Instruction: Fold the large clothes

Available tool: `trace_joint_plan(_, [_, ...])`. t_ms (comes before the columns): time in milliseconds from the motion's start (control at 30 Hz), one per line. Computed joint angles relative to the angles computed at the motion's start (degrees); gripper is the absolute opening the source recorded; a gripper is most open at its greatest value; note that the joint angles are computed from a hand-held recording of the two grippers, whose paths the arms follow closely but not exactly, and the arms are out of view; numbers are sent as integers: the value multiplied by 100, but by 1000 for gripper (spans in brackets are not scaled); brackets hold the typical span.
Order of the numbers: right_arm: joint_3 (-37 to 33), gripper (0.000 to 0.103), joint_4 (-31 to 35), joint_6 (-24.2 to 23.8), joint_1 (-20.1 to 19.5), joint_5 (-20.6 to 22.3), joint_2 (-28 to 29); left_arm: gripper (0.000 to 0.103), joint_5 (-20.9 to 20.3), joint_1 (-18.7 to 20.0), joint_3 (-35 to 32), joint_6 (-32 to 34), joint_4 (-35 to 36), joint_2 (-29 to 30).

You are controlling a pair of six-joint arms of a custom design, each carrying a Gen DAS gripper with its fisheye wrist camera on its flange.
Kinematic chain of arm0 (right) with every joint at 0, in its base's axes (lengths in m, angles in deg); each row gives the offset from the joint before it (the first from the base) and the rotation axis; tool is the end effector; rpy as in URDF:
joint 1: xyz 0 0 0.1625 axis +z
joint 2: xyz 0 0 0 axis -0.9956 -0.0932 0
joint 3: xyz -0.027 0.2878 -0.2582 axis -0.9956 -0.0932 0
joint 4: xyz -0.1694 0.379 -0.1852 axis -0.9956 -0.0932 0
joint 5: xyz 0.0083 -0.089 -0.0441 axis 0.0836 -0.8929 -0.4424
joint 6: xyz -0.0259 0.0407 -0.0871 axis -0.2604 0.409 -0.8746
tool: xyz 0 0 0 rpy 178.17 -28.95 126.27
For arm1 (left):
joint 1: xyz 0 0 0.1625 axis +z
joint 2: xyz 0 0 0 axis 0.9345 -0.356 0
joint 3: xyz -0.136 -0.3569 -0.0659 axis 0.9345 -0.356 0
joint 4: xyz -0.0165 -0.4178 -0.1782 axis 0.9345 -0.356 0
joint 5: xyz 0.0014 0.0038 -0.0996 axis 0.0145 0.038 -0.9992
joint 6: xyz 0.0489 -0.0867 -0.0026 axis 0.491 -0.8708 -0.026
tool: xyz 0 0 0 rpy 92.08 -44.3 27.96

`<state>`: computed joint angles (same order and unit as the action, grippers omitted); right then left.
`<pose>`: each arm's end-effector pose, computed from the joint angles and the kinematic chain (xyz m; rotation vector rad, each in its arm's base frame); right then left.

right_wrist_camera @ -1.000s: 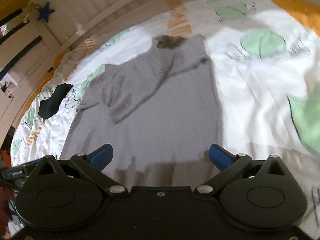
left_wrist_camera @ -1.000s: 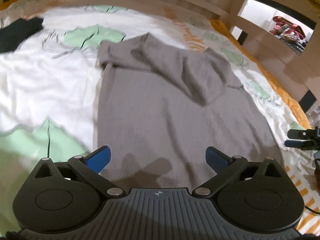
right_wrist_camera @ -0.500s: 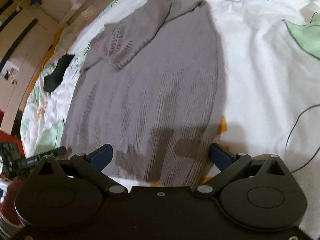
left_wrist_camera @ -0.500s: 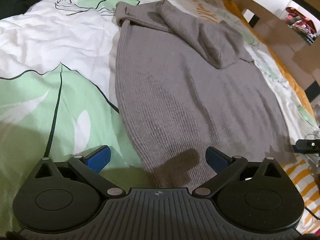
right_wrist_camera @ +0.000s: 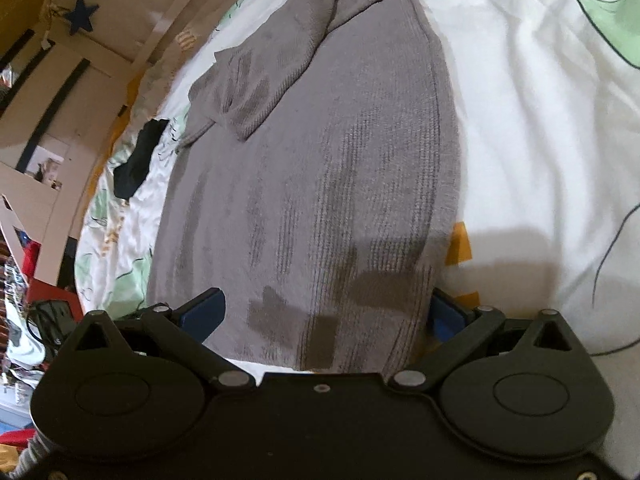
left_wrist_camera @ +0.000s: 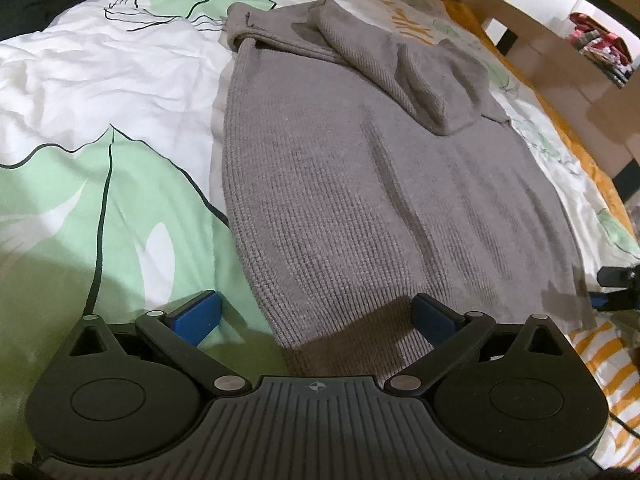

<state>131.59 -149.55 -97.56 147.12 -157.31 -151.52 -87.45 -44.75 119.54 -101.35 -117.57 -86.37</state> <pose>-0.0626 -0.4459 0.4198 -0.2391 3.0867 -0.5051 -0.2932 -0.3528 0.0868 0.2204 2.5581 -0.7955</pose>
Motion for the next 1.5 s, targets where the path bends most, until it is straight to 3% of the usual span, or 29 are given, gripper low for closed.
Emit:
trace_joint_plan(133, [7, 103, 8, -8, 20, 2, -4, 102, 22, -26, 43, -67, -74, -33])
trace_joint_plan(333, [-11, 103, 131, -184, 21, 4, -59, 101, -259, -65, 189, -207, -419, -211])
trace_joint_plan(400, [29, 93, 91, -216, 56, -86, -119, 96, -291, -102, 199, -279, -420, -228])
trace_joint_plan(433, [64, 88, 37, -208, 81, -155, -161, 89, -272, -127, 186, -365, -343, -238])
trace_joint_plan(500, [84, 69, 26, -157, 64, -186, -210, 77, -222, -157, 177, -547, -196, -280])
trace_joint_plan(533, [85, 64, 14, -86, 48, -200, -224, 64, -190, -164, 175, -636, -133, -302])
trace_joint_plan(567, [88, 56, -24, -2, 40, -234, -233, 39, -146, -177, 179, -724, -76, -324])
trace_joint_plan(633, [79, 33, -67, 119, 56, -342, -204, 8, -160, -154, 226, -817, -164, -379])
trace_joint_plan(667, [89, 19, -97, 144, 82, -414, -196, 7, -192, -135, 293, -808, -392, -411])
trace_joint_plan(767, [171, 18, -222, 5, 112, -331, -294, 7, 20, -249, 410, -759, -778, -446])
trace_joint_plan(1000, [144, 18, -74, -33, -499, 1587, -612, 7, 689, -378, 585, -280, -2168, -484])
trace_joint_plan(1200, [17, 18, -528, 379, -613, 2514, -370, 7, 942, -96, 344, 307, -3369, -176])
trace_joint_plan(1500, [-694, 18, -1731, 1146, 124, 2545, 782, 7, 900, 564, -616, 1976, -4897, 664])
